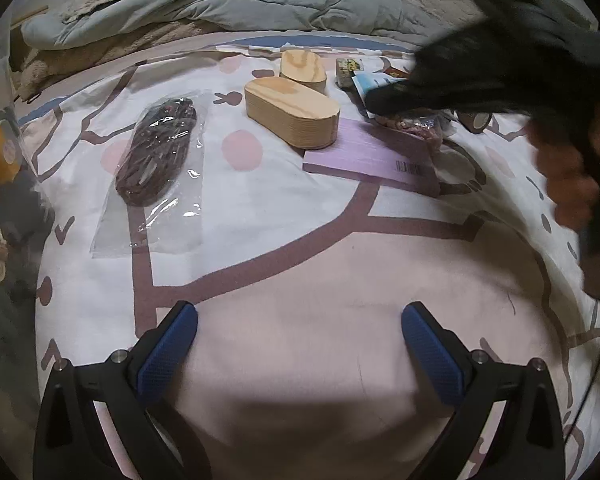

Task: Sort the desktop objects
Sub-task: 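Move both tools toward the pink card and oval wooden piece, then grasp the oval wooden piece with the right tool while the left tool approaches the pink card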

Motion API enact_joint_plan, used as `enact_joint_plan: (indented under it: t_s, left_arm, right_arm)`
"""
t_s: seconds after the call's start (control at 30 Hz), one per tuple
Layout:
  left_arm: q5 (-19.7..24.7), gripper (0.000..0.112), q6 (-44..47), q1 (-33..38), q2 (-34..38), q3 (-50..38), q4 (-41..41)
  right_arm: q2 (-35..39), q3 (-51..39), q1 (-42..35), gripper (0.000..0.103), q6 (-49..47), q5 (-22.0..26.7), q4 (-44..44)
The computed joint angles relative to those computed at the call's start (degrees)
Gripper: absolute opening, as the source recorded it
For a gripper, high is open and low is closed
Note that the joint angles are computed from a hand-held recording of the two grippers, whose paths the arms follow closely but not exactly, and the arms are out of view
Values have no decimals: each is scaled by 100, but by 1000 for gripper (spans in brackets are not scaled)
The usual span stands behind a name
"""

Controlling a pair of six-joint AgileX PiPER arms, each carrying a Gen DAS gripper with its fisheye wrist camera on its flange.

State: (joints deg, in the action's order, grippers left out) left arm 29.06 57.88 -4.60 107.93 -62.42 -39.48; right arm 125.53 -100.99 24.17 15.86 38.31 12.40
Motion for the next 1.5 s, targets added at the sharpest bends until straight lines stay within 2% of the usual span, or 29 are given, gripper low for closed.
enact_joint_plan:
  t_s: [0.23,0.3,0.47,0.6,0.83,1.07,1.27,1.33,1.43,1.5]
  left_arm:
    - [99,103,151,92,14,0,-182]
    - [232,103,247,157,43,-64,-297]
    - [702,103,570,399,107,-236,-744]
    - [960,103,643,502,131,-338,-945]
    - [1005,102,832,521,62,-284,-1107]
    - [1352,99,1312,645,69,-320,-1456]
    - [1284,99,1308,713,-49,-202,-1373]
    - [1263,99,1219,759,-44,-205,-1306]
    - [1257,99,1077,823,12,-248,-1224]
    - [1217,99,1056,824,32,-244,-1191]
  right_arm:
    - [969,-1237,-109,5,109,492,149]
    - [920,-1039,-178,4,-84,335,396]
    - [479,-21,-488,0,-1233,19,1744]
    - [175,608,-497,0,-1878,-135,2285]
    - [-53,1119,-362,0,-2748,-265,2890]
    - [85,1065,-355,0,-3402,87,3801]
    - [311,769,-171,0,-3609,558,4179]
    - [344,643,-117,0,-3521,681,4113]
    - [439,315,-110,0,-3309,1120,4033]
    - [239,282,-23,0,-2977,864,3554]
